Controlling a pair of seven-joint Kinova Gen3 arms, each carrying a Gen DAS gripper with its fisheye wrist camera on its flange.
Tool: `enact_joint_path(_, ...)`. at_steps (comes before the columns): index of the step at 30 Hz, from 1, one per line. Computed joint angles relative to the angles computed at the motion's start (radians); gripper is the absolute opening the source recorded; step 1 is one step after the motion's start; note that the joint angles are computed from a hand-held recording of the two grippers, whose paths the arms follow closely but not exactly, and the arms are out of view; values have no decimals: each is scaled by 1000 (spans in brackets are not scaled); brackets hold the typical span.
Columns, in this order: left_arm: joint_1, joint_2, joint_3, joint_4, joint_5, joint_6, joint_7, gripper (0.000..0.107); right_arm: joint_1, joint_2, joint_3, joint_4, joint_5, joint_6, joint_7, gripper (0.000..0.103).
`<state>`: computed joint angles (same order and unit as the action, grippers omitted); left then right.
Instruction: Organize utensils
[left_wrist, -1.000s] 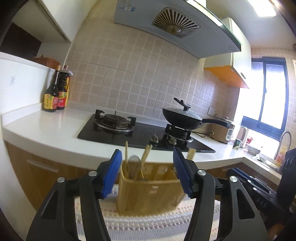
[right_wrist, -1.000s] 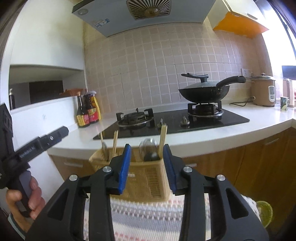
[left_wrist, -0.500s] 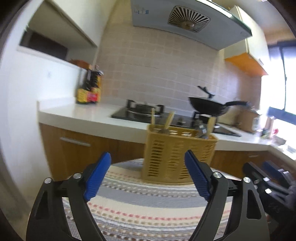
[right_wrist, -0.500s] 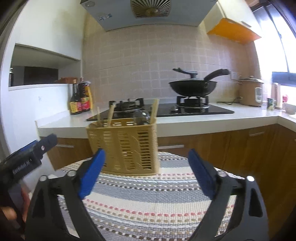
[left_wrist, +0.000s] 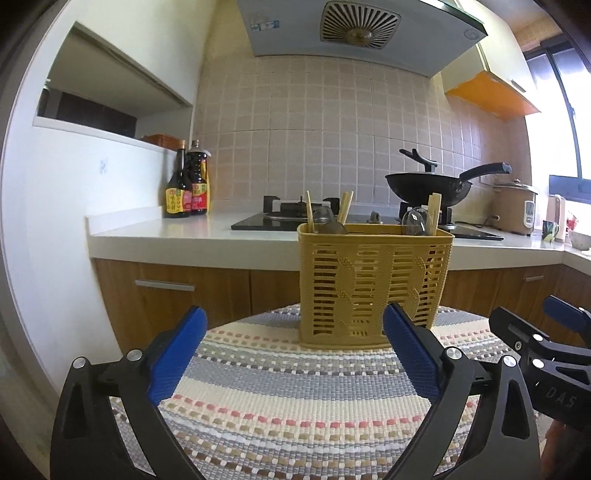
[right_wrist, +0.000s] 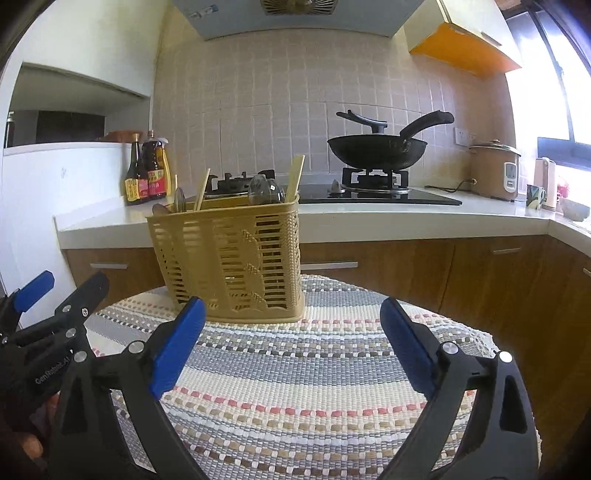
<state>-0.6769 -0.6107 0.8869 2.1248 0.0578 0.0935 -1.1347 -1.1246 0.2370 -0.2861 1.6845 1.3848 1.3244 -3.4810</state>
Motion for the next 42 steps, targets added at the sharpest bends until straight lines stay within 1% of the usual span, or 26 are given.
enact_joint_path(2,5,10,-1,-5,-1,12,-3,95,0,0,0,-2,-3,-1,0,91)
enact_joint_path(4,-7,9,10,-21,-6,45,-2,95,5,-2,-1,-4,-15,-13,4,91)
enact_joint_path(8,-28,-4,20,-28,-4,63,14,95,6,-3,2,-3,-20,-8,2,91)
enact_joint_path(13,-27,0,26,-33,-17,71,14,95,20,-15,0,2,-39,-29,-7,91)
enact_joint_path(17,-34,6,34,-43,-21,89,18,95,17,-9,-1,-3,-37,-20,-1,91)
enact_joint_path(23,-29,18,36,-46,-32,91,18,95,12,-2,1,-12,-41,-23,25,91)
enact_joint_path(27,-33,28,42,-56,-36,109,23,95,6,-1,3,-13,-40,-14,17,91)
enact_joint_path(42,-31,35,45,-59,-53,111,28,95,6,4,9,-22,-52,-11,21,92)
